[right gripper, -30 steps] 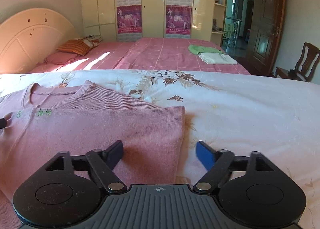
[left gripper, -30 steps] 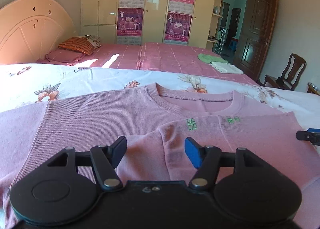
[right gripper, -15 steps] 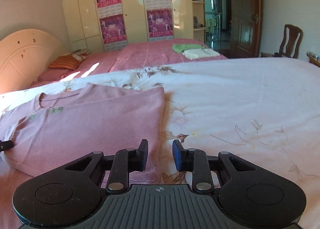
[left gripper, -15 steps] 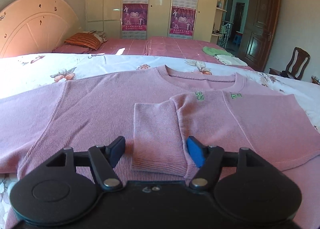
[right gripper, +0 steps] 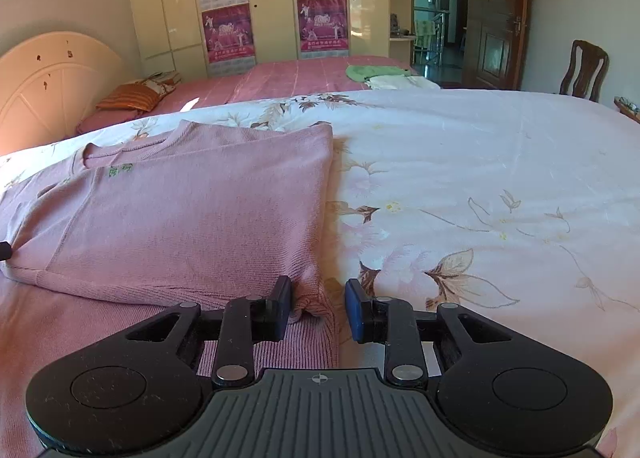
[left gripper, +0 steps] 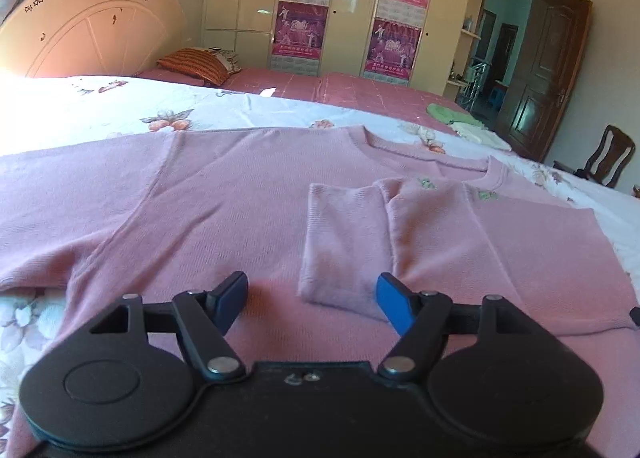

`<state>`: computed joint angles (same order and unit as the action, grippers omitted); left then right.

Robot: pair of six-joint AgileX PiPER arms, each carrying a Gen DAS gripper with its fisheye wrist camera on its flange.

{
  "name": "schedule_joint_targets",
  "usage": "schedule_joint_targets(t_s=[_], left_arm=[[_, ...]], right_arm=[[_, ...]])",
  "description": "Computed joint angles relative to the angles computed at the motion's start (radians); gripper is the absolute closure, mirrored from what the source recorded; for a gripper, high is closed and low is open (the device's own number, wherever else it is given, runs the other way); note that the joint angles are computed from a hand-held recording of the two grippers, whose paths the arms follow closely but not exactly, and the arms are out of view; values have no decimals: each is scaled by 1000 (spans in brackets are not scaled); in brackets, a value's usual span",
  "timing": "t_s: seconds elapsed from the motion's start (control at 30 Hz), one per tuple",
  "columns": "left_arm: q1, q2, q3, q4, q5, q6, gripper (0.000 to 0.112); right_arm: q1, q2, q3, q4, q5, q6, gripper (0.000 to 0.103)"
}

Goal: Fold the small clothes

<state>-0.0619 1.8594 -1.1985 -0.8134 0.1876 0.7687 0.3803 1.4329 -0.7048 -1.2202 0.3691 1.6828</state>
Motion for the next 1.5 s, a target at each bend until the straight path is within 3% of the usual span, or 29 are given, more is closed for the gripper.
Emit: schedule_joint_targets(t_s=[0.13,0.27,0.3,0.33,0.37,0.43,0.5,0.67,0.9,1.1,1.33,1.37,1.4,1.43,1.5], left_arm=[[29,-54,42,150,20,-118,43],[109,-114,89,149,48,-142,43],[140,-127,98,135,59,-134,44],[174,-139,109,98,72,-100,45],[211,-149,117,54,89,-60,45],[299,-162,127,-32,123,23,45],[393,-157,125,-144,154,129,45],[647,-34,-4,-307,293,201,50],[883,163,-292,-309,478,21,51],[956,364,-605,-276,620,-91,57],[952,460,-727,-342,618,-168,57],[949,476,-756,-332,624,-197,60],[945,500,-804,-311,652,-226,75],[941,523,-842,-315,685,-215,102],[926,482,-802,-378,695,-73,103]], right_arm=[[13,16,-14,6,23,-6,75],[37,28,-28,15,62,-7,75],[50,30,-35,27,93,-15,68],[69,41,-50,44,143,-19,52],[74,39,-57,68,165,-27,46],[49,-9,-30,108,109,-9,44],[79,-48,-7,98,143,43,44],[261,-87,-10,118,338,144,44],[458,-13,-153,221,531,170,44],[522,103,-316,261,594,135,44],[529,167,-423,286,595,153,44],[528,173,-430,290,594,149,44],[526,178,-437,296,593,141,44],[524,183,-442,301,591,136,44],[524,182,-440,300,584,141,44]])
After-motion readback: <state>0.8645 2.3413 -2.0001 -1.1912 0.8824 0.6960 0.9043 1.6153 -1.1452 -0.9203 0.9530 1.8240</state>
